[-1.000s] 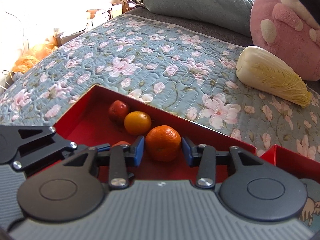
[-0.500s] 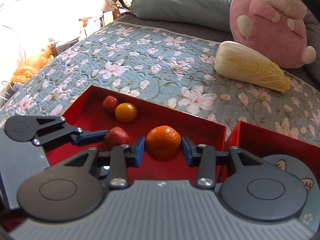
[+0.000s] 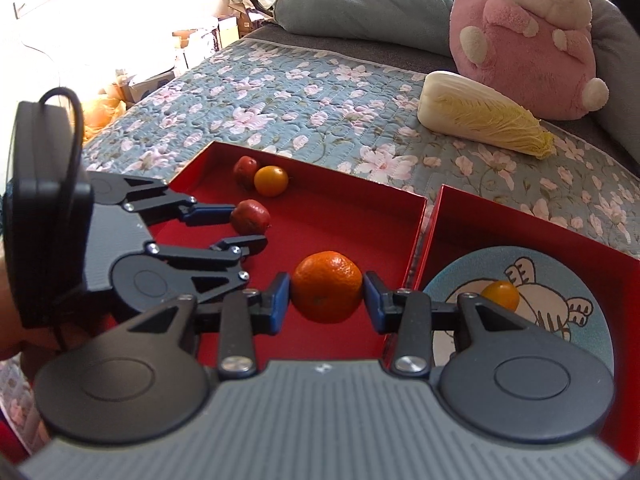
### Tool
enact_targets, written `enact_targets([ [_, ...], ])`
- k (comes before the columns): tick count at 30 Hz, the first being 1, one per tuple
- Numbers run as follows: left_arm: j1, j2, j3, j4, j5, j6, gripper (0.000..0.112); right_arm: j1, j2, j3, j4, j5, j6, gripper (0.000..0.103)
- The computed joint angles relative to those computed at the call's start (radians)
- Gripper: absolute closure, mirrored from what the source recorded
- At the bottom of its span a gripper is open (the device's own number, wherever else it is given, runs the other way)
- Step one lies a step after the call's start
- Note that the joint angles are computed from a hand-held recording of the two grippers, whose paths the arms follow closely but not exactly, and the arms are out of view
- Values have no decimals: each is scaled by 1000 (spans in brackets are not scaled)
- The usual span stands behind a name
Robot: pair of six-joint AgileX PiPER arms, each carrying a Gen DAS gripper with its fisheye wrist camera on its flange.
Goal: Organize fruits
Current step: 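Carry the tangerine toward the blue plate with the right gripper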
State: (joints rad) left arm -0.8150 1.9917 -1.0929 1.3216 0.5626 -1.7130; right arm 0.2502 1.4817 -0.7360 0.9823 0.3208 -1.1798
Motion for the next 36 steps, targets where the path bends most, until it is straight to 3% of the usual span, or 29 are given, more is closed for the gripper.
enact_targets([
  [16,-136,-105,-23,-160,154,61,73,-89,-257,150,-88,85,42,60],
  [27,-267,-115,-105,-206,241,94,73,-335,-408,204,-34,241,-98,60],
  [36,-305,-49,-220,-237,241,165,73,-557,-421,215,22,361,-238,60],
])
